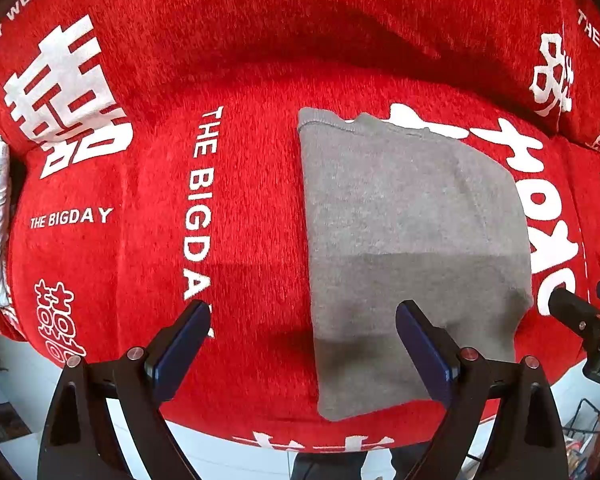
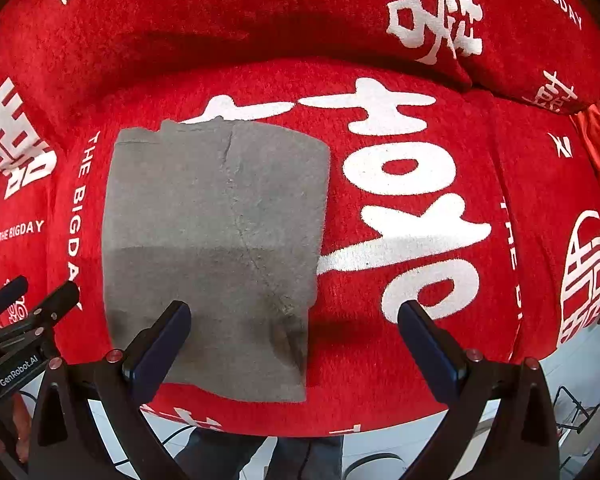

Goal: Fold small clothes

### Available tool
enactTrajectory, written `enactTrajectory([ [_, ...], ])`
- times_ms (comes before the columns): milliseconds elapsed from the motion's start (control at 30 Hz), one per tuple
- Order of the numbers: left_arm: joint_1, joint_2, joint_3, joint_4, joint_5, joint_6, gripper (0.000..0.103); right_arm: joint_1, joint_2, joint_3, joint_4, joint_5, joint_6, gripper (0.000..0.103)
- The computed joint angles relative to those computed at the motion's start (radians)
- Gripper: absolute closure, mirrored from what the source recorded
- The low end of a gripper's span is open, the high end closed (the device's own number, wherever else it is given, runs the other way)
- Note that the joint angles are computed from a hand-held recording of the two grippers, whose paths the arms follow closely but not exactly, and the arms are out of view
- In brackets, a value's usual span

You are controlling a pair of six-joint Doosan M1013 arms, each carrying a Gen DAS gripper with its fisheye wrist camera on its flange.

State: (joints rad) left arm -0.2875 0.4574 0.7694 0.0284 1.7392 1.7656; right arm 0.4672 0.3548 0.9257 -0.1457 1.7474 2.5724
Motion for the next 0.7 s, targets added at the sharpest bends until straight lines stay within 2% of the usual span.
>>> enactTrajectory([
  [700,0.003,-0.002,0.002,0.008,0.004,-0.014,0.009,0.002,0.006,-0.010,0.004,0.006,-0.012,0.000],
])
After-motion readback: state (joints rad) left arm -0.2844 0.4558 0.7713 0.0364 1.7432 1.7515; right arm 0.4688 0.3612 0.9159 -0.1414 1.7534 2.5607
